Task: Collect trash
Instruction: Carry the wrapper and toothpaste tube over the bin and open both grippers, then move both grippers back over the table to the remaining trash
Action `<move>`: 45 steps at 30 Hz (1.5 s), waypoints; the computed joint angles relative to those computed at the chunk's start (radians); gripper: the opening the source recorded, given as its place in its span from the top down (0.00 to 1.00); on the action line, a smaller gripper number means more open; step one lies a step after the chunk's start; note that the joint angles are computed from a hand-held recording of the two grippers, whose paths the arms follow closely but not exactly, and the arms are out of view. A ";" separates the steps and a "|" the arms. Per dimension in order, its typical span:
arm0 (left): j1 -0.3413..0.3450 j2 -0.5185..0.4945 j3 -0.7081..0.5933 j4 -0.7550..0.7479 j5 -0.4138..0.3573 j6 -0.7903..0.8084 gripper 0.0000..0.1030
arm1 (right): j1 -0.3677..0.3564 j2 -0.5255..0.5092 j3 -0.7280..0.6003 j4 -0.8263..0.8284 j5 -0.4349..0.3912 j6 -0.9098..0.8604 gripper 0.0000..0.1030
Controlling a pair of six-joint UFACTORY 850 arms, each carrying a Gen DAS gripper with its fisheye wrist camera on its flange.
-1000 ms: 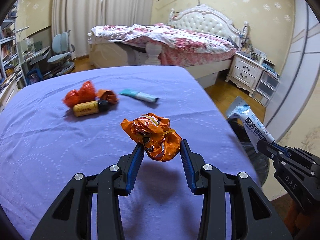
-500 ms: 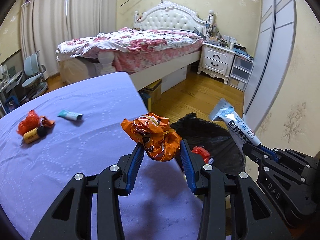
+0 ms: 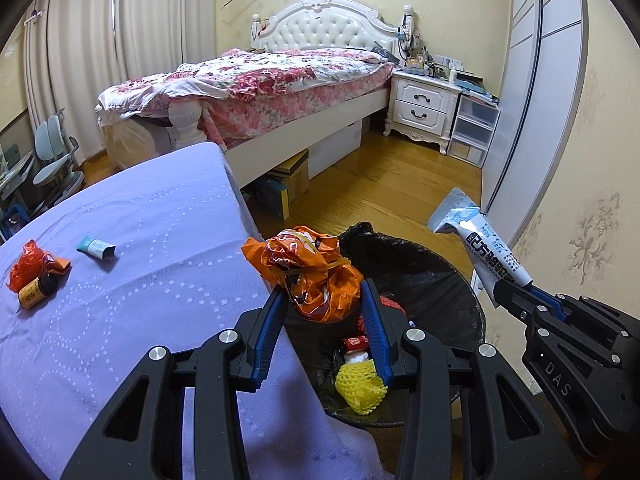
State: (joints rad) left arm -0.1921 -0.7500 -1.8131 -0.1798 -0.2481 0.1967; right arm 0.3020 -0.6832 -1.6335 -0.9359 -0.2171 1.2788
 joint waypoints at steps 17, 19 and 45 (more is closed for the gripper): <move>-0.015 -0.019 -0.029 0.140 -0.009 -0.125 0.24 | -0.014 -0.027 -0.029 0.044 -0.006 -0.026 0.74; -0.014 -0.019 -0.030 0.162 -0.009 -0.154 0.23 | -0.014 -0.024 -0.026 0.019 -0.012 0.004 0.72; 0.098 0.049 0.074 0.945 -0.039 -0.979 0.20 | 0.059 -0.107 -0.201 0.481 -0.012 -0.535 0.46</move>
State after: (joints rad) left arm -0.0937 -0.7013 -1.7394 0.7651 -0.2869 -0.7821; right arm 0.3611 -0.7907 -1.8345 -0.4552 -0.2295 0.7439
